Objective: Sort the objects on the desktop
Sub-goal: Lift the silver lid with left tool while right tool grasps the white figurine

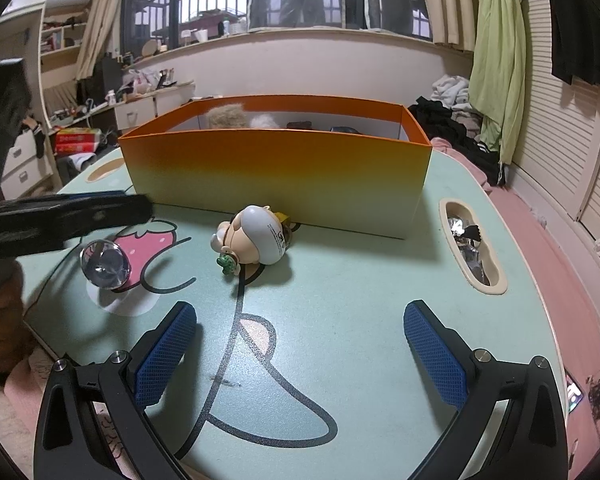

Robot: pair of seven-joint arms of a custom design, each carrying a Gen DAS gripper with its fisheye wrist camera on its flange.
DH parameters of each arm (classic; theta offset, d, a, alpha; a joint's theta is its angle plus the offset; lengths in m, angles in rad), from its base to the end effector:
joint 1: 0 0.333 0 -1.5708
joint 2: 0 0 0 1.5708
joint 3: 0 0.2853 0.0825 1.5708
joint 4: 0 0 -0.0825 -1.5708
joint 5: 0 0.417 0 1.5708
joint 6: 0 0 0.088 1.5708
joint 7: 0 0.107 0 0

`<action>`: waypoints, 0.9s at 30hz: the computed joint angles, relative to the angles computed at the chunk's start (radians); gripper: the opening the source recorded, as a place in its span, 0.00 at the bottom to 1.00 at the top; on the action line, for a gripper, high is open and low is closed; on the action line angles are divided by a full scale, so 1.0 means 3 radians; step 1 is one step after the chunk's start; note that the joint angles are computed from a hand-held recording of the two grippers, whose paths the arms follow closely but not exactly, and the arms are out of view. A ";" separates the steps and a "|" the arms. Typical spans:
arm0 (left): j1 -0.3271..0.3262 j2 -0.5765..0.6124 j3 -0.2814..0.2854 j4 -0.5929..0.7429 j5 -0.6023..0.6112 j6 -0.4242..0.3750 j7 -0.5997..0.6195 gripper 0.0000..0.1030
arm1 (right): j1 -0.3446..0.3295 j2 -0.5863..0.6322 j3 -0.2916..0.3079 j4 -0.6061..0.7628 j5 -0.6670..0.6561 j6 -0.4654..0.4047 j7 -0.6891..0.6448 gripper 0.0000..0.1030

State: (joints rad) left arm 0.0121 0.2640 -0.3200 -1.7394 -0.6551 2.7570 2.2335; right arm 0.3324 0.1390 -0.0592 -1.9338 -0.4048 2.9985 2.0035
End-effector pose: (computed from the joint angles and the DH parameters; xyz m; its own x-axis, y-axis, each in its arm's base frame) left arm 0.6793 -0.1702 0.4678 -0.4719 -0.8589 0.1991 -0.6357 0.1749 -0.7519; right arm 0.6294 0.2074 0.4766 0.2082 -0.9780 0.0159 -0.5750 -0.1355 -0.8069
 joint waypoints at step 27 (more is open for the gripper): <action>0.0069 -0.0180 -0.0235 -0.0402 -0.0479 0.0740 0.0950 0.30 | -0.0170 0.0091 0.0227 0.0267 0.1002 -0.0097 -0.0737 1.00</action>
State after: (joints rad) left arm 0.0329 0.2100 -0.3904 -1.8600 -0.7988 2.9789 2.5184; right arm 0.2813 0.1664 0.0089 -1.8537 -0.1042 2.9693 1.7823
